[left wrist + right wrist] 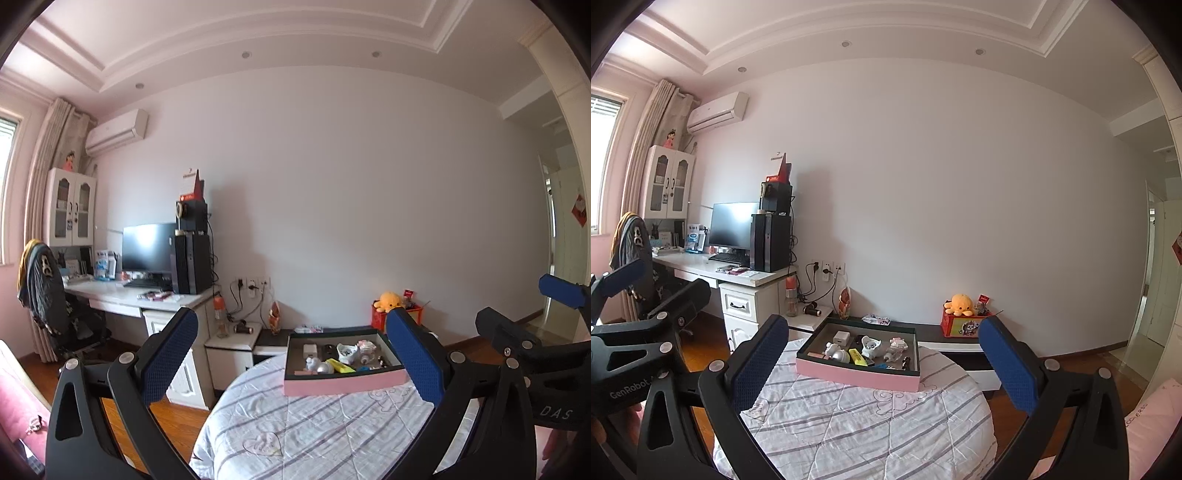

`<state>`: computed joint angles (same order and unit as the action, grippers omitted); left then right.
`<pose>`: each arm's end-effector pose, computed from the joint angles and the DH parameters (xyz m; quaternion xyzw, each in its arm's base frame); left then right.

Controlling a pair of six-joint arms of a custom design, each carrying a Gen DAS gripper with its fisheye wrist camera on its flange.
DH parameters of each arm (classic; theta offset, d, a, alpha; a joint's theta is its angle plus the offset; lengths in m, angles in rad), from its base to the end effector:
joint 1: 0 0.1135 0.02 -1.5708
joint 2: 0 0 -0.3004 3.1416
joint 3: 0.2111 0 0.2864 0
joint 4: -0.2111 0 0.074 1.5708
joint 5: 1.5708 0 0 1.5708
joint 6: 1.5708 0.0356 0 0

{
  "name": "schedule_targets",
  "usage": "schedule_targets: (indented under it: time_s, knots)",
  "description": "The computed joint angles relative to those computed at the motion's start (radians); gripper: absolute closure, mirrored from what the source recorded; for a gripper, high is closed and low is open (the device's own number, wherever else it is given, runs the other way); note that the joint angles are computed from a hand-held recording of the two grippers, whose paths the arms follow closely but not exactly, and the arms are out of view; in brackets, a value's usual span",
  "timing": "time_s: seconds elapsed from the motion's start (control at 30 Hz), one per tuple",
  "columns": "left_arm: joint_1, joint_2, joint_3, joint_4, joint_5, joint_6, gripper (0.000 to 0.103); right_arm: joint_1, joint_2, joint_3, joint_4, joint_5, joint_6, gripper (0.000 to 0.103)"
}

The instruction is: Organize rigid objects

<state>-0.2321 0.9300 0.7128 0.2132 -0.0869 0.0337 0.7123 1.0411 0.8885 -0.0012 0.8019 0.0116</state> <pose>0.2306 -0.0513 0.3521 0.0634 0.7057 -0.0392 0.7046 0.2072 0.1451 0.3743 -0.0014 0.7438 -0.0650 0.6652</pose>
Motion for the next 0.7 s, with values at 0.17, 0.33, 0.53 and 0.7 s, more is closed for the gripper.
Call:
schedule_targets:
  time_s: [0.17, 0.33, 0.53, 0.7]
  knots:
    - [0.001, 0.002, -0.001, 0.003, 0.013, -0.007, 0.0, 0.01, -0.003, -0.012, 0.026, 0.023, -0.021, 0.0]
    - [0.001, 0.001, -0.006, 0.02, 0.012, -0.002, 0.0, -0.001, -0.001, -0.009, 0.024, 0.006, -0.015, 0.0]
    - [-0.011, 0.017, -0.007, 0.045, 0.0, 0.016, 0.0, -0.012, 0.001, -0.012, 0.024, -0.003, -0.01, 0.0]
    - [-0.018, 0.029, -0.002, 0.053, -0.01, 0.019, 0.0, -0.021, 0.005, -0.009, 0.018, -0.006, -0.008, 0.0]
